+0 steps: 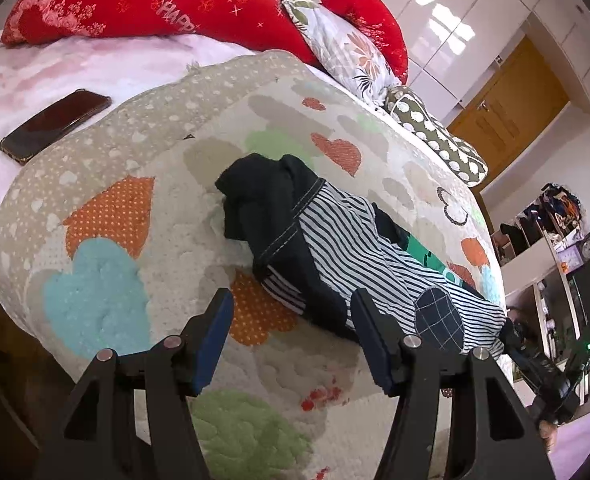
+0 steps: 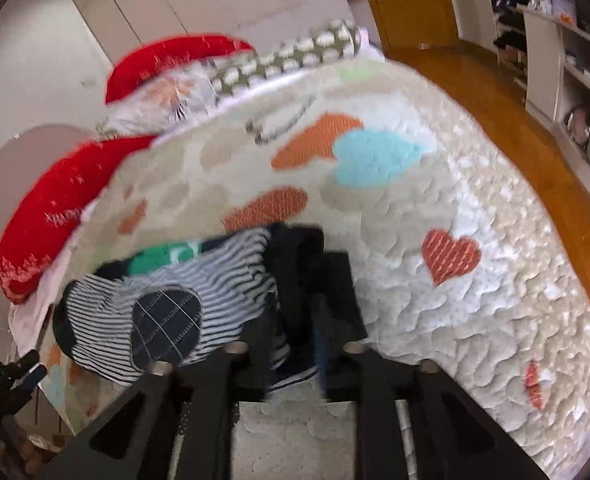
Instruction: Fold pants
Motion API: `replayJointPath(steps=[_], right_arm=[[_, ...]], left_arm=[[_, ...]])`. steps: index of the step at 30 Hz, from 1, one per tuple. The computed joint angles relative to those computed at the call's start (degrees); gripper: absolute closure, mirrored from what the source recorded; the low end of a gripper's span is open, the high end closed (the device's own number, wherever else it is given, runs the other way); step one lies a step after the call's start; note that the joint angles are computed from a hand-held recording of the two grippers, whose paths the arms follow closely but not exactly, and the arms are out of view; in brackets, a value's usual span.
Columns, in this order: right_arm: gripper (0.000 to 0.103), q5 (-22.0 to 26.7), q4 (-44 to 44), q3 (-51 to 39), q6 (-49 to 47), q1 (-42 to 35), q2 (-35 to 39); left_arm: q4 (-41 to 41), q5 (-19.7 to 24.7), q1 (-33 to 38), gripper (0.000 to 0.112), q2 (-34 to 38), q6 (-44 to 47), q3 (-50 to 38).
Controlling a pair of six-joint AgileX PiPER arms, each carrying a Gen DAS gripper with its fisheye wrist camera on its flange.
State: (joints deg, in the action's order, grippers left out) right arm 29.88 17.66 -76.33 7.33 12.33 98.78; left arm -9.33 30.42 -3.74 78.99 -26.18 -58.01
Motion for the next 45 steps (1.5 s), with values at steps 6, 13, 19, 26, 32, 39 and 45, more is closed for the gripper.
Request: replayJointPath(steps=[6,13,19,26,32,39,45], right_arm=[[0.03,1.1,4.3,-1.6,-1.9,-2.8,2.8],[0.08,8.4,20.8,-9.3,-12.2,-5.8,12.3],[0.086,6.3,16.1,-6.7,-8.7,-6.9,8.1],[0.079,7.2,11.8,-8.4,-5.8,-7.0,10.2],[0.057,3.8,9.2,-3.4,-2.9,-7.5,5.4],[0.056,-4.4,-9.1,6.8,13.2,-3.7,-8.1],[0.056,-1.8,-5.5,3.5,5.8,3.5,-3.5]], left_arm=[[0.7,0.3,-2.3,0.052,0.8,-0.7,-0.8],[5.6,1.7,-5.1,0.052,1.0,-5.2,-1.8],[6.3,2.1,-6.5,0.052,1.6,-5.9,-2.4],[8.6,4.3,-8.5,0.048,6.2,-5.0,-9.2],[13.4,6.4,-12.1,0.048,9.3,-8.3,-13.5],[26.3,10.6,-18.3,0.047,9.5,-19.4,-13.1],[32.9,13.8,-21.1,0.046,7.1,-24.2,-12.6]])
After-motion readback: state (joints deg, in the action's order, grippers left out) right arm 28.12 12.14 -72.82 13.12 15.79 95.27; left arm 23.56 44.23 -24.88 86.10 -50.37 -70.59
